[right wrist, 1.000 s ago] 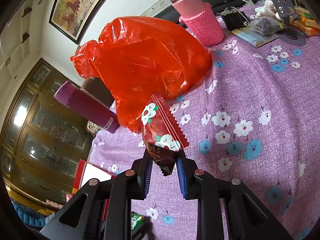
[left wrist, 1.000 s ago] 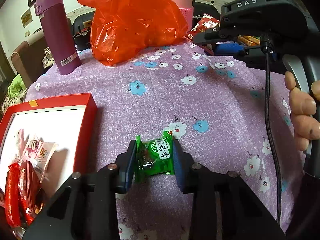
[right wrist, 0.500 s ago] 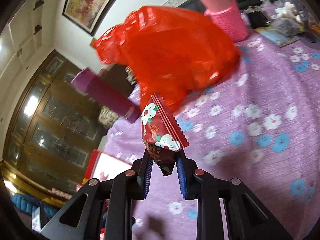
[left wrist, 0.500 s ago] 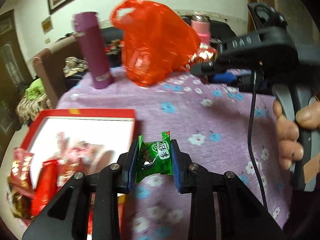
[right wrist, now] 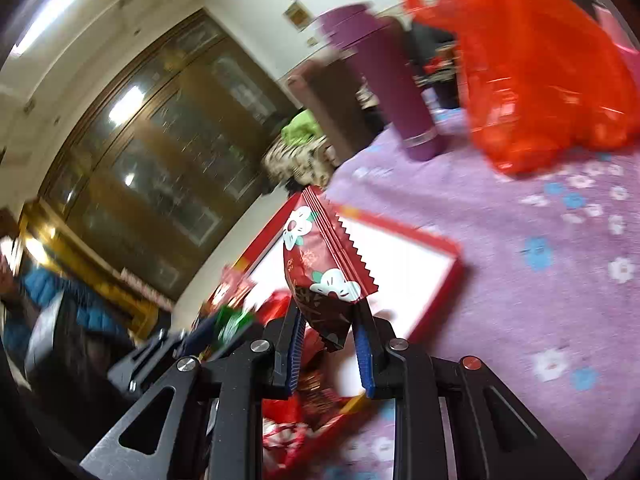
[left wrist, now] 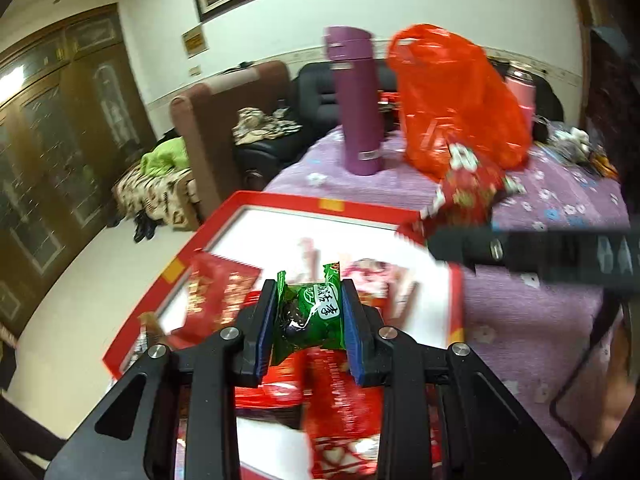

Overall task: Organize snacks
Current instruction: 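Carry the green candy and red-white candy over the red tray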

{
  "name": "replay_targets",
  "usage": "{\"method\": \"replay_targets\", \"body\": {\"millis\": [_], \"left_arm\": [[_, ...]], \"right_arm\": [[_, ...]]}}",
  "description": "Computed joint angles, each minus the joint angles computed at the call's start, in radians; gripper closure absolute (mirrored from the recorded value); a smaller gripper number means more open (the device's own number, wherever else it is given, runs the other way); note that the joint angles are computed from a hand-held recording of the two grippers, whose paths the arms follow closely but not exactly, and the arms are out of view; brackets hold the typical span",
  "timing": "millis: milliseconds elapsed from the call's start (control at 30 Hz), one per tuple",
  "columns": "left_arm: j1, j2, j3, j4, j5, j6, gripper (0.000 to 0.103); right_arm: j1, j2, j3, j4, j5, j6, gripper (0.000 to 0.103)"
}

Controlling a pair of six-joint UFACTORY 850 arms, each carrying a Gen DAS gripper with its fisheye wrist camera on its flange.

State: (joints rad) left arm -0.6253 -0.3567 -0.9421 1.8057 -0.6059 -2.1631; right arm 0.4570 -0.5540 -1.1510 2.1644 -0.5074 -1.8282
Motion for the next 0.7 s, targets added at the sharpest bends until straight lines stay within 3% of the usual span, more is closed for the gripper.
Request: {"method": "replay_targets", "body": {"millis": [467, 700], "left_arm": [[0.006, 0.029, 0.032, -0.004, -0.037, -0.033, 0.075], [0.015, 0.034, 0.036, -0.023, -0.053, -0.025, 0.075]], "right_arm": [[0.075, 0.009, 0.021, 0.155, 0.060, -0.218, 0.080], [0.091, 0.000, 0.009, 0.117, 0.093, -0.200, 0.080]]}}
